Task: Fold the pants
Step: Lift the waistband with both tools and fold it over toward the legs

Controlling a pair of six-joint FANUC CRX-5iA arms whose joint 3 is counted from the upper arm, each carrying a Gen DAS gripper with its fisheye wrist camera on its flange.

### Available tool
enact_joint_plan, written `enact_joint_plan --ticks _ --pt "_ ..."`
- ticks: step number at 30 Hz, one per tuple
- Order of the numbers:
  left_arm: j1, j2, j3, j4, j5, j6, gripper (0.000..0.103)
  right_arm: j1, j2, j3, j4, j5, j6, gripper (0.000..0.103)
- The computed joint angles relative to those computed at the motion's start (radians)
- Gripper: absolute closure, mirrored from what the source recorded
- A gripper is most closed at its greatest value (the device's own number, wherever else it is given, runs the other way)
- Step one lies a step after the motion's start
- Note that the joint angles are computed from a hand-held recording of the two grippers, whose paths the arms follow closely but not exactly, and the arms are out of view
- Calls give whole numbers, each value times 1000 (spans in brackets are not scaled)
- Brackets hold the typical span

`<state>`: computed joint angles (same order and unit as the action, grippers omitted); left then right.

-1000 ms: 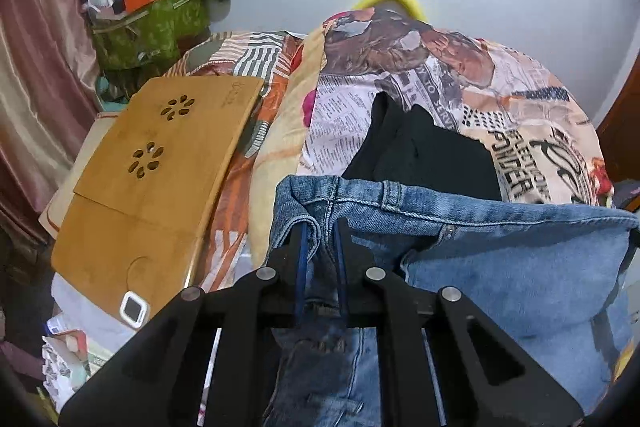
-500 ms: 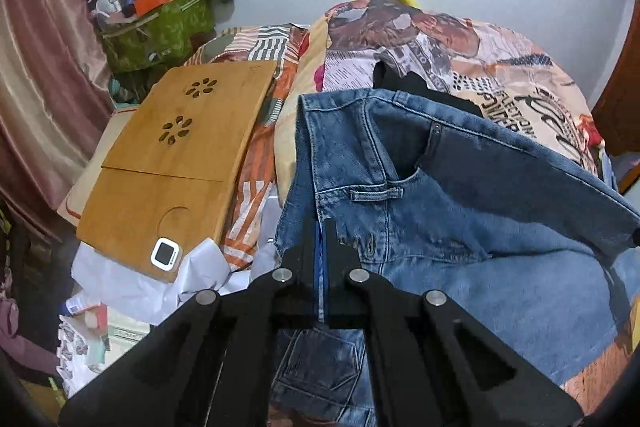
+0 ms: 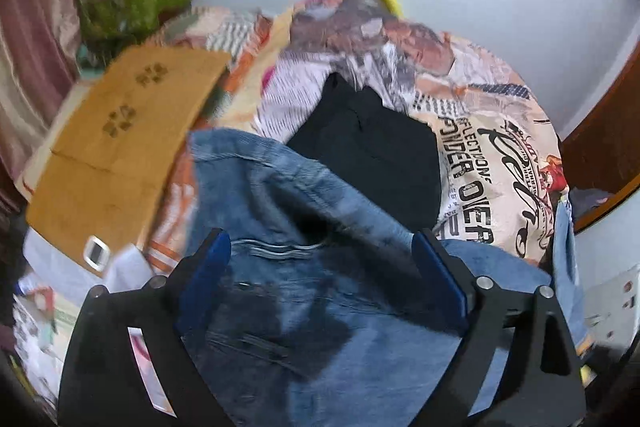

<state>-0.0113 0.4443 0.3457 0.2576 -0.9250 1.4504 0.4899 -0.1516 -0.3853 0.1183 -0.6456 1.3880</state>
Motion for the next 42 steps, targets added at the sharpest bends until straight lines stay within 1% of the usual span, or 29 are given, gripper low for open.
enact_joint_plan --ticks 2,4,5,6,7,8,10,13,18,23,26,30,36,39,42 --pt "-7 47 51 15 -36 35 11 5 -8 -11 0 3 0 95" --pt "-13 79 81 25 -51 74 11 4 -15 -16 -14 6 8 95" --pt "-17 92 94 28 -53 86 14 2 -17 -17 -21 6 13 95" --pt "-22 105 113 19 -63 98 21 0 -20 -18 -31 6 19 95" --pt "-29 118 137 -3 -81 117 42 0 -23 -21 -33 7 18 95" --pt "-40 137 182 -51 -121 146 60 2 -28 -26 -30 11 13 95" --pt "-40 135 182 -66 -129 141 74 4 -35 -32 -26 17 6 95" --pt "-38 70 95 -78 -72 121 79 4 -44 -36 -21 25 -8 95" --pt "-32 -85 -95 -116 32 45 81 1 -67 -47 -14 31 -28 95" --pt "2 -218 -291 -69 91 -29 82 -1 -89 -52 -35 15 -34 95" --pt "7 -276 -383 -80 117 -47 82 6 -93 -59 -33 3 -51 95" --pt "11 -315 -470 -86 121 -75 82 -7 -86 -47 -81 -20 -40 95" --pt "28 -336 -565 -27 135 -128 81 -20 -81 -33 -139 -51 -36 95" --pt "24 -351 -591 -34 143 -136 81 -26 -82 -32 -164 -63 -35 94" --pt "21 -354 -592 -45 124 -139 80 -20 -87 -39 -167 -67 -46 91"
